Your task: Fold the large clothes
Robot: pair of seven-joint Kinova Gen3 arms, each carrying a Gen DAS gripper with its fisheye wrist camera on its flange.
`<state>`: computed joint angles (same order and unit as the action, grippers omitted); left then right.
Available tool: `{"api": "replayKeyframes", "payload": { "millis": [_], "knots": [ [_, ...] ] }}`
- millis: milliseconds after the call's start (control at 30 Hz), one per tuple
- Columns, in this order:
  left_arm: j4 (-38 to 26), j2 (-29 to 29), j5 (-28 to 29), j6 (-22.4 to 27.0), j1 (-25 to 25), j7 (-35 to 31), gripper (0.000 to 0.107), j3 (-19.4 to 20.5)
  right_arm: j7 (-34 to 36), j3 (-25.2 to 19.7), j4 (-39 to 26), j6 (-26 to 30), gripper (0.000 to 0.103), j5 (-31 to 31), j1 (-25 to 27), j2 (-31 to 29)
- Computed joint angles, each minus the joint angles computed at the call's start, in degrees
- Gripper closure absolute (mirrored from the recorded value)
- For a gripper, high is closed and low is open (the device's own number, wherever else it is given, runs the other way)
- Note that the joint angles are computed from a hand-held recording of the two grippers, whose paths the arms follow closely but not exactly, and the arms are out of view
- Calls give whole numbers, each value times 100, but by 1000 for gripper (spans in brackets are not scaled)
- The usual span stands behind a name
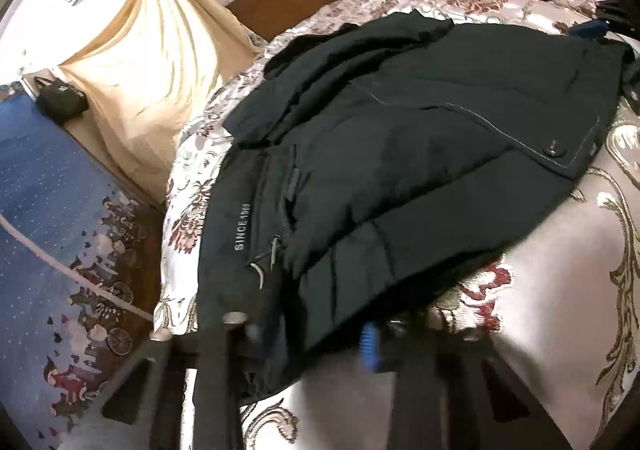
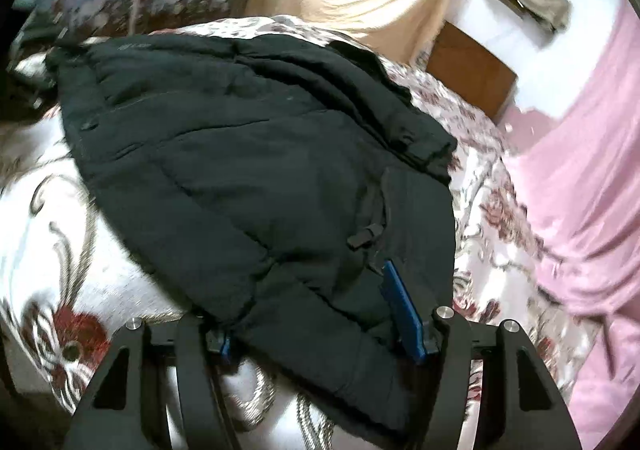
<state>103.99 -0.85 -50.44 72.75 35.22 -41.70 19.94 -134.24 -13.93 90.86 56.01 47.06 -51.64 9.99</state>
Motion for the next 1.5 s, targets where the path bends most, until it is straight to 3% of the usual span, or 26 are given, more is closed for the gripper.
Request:
{"api": "replayKeyframes", "payload": {
  "millis": [33,100,300,600,967,1200,1500],
  "knots": [
    [-35,8,30,14,-6,-21,82,-4,-24,9,10,-59,51,-63,35,-8],
    [-111,-20,135,17,-32,-52,86,-24,-116,4,18,-58,73,-43,2,15],
    [-234,-173,225,22,-104,208,93,44,-465,-16,121,-18,88,87,-88,-84],
    [-306,-541,354,357,-33,631,95,407,-891,-340,359,141,92,345,-60,-582],
    [-680,-1075,687,949,-204,1042,95,1225,-1260,-1089,356,799,93,206,73,-1307],
    [-826,-1259,821,754,-634,1154,95,1381,-1455,-1315,261,770,93,166,349,-1430],
    [-948,-1433,927,52,-1345,868,96,1252,-1611,-1100,75,82,93,155,724,-1345]
  ]
}}
